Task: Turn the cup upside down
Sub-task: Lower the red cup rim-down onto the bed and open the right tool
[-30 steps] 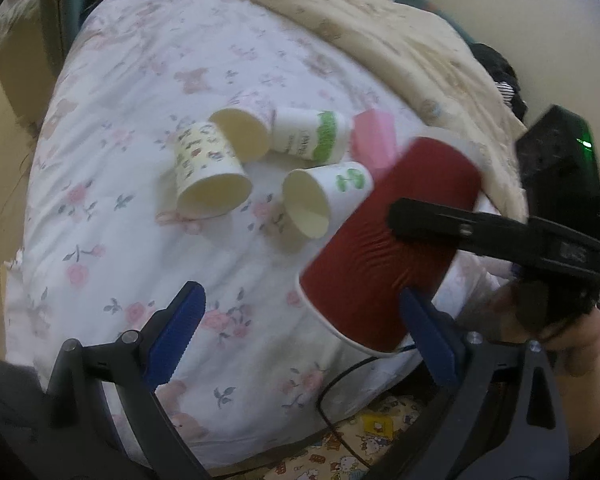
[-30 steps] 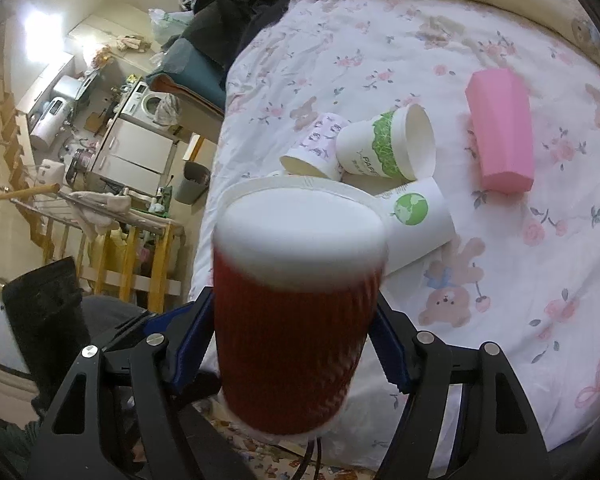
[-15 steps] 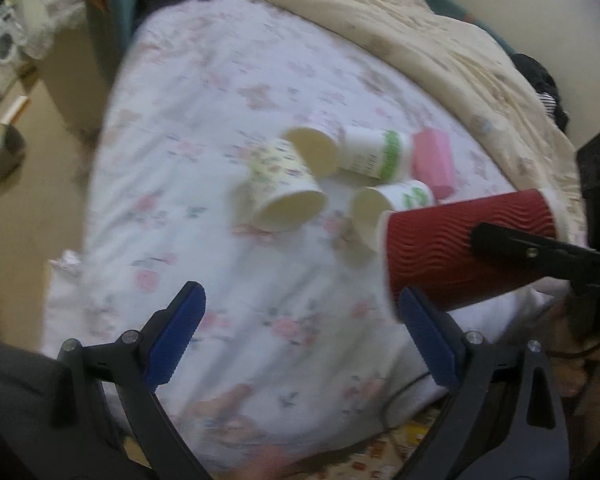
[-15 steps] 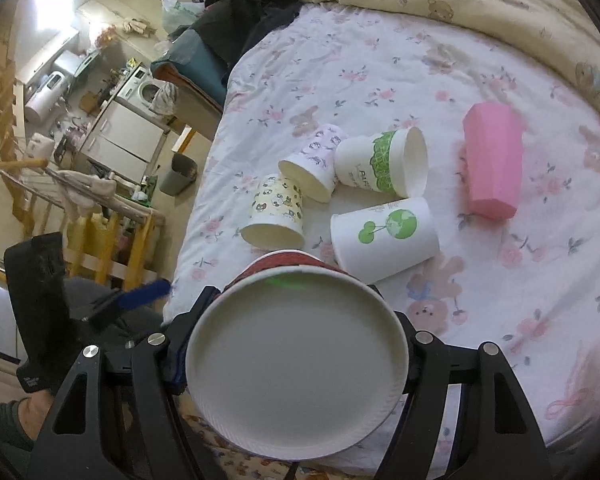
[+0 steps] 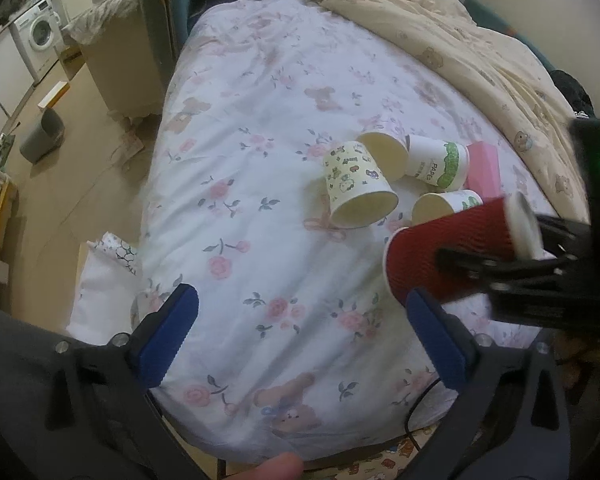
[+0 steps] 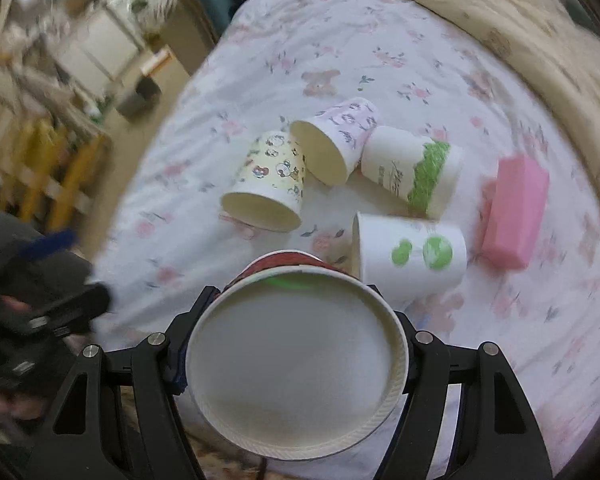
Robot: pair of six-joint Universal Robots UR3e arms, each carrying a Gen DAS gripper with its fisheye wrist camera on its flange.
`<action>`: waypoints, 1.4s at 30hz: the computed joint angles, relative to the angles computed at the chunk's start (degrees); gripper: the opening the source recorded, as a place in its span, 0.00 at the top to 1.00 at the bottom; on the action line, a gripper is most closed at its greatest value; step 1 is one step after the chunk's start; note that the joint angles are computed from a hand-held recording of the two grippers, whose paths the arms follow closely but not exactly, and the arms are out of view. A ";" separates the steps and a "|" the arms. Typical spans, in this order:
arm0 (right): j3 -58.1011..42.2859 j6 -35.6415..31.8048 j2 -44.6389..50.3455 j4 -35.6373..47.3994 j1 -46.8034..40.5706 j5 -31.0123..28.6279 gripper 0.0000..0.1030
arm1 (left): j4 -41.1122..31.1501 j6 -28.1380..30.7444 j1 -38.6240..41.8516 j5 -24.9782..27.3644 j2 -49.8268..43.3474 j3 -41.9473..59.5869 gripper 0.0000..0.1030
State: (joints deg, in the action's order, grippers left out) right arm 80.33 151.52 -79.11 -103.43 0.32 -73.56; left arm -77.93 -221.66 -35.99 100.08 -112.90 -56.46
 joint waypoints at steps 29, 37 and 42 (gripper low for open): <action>-1.97 4.30 0.84 -2.07 -1.43 2.52 0.04 | 0.14 -0.10 -1.12 2.68 -0.36 1.43 0.00; 4.25 3.94 -10.59 -0.17 -11.70 11.46 0.00 | 1.69 -0.58 -1.81 4.30 0.58 -0.13 0.00; 12.95 2.78 -20.76 -0.72 -17.71 14.12 0.00 | 2.76 -1.00 -3.63 6.25 0.17 0.47 0.00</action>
State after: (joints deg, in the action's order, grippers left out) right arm 93.29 154.30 -99.87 -104.15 -17.39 -59.43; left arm -75.17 -222.66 -39.61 106.33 -112.73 -56.00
